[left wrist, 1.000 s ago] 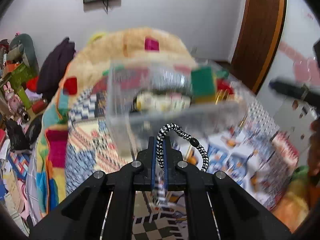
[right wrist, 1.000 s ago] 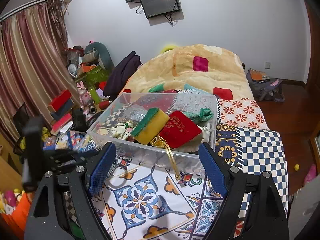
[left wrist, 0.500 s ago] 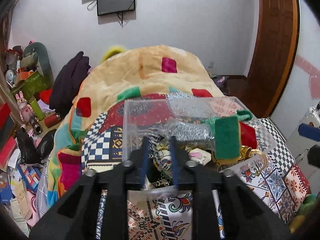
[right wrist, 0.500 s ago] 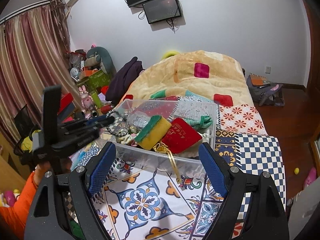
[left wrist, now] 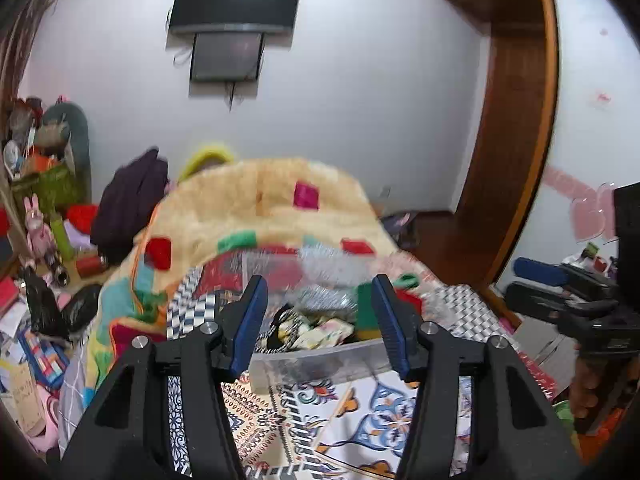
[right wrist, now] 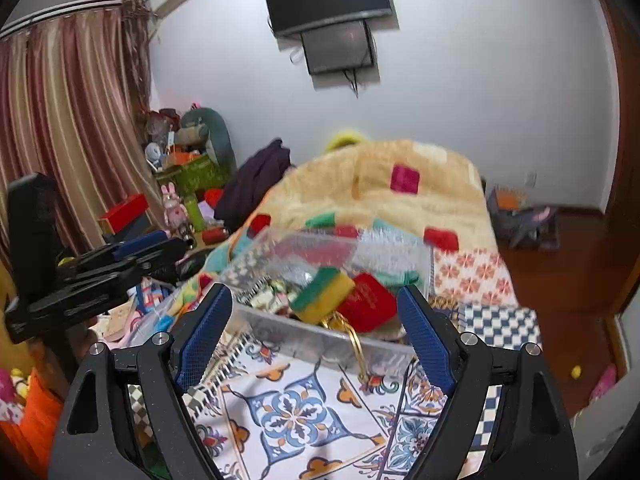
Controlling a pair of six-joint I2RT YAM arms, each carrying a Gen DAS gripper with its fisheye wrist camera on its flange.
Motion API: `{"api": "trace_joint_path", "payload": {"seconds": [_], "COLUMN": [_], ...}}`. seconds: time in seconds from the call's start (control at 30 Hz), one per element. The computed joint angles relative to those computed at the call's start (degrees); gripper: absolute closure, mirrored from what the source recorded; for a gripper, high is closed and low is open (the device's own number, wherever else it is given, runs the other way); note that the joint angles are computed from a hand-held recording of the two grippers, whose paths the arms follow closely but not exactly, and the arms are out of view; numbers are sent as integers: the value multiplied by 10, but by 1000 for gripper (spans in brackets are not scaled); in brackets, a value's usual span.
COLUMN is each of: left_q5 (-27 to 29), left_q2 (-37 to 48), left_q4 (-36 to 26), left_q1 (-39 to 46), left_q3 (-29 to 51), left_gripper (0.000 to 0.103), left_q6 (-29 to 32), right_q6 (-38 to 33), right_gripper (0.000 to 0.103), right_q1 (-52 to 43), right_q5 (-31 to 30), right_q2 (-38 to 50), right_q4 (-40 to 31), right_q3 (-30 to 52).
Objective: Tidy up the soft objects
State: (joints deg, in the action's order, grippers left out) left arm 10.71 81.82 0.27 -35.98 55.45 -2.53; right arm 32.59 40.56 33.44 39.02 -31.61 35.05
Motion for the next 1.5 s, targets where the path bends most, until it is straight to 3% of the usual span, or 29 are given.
{"api": "trace_joint_path", "payload": {"seconds": [0.2,0.37,0.47,0.53,0.77,0.8,1.5], "left_q5": [-13,-20,-34,-41,-60,-61,-74], "left_q2": [-106,-146,-159,-165,-176,-175,-159], "left_q4": [1,1,3,6,12,13,20], "left_q1": [-27,-41,-51,-57,-69,-70,-72], "left_q3": [-44,-58,-67,-73,-88,-88,-87], "left_gripper": [38,27,17,11,5,4,4], "left_q6": [3,3,4,3,7,7,6], "right_q6": [44,102,163,184,164,189,212], "right_gripper": [20,3,0,0,0,0,0], "right_q1": [135,233,291,304,280,292,300], "right_q5": [150,264,333,348,329,335,328], "right_q2": [17,38,63,73,57,60,49], "right_q4": [-58,-113,-172,-194,-155,-176,-188], "right_q3": [55,90,115,125,100,102,91]}}
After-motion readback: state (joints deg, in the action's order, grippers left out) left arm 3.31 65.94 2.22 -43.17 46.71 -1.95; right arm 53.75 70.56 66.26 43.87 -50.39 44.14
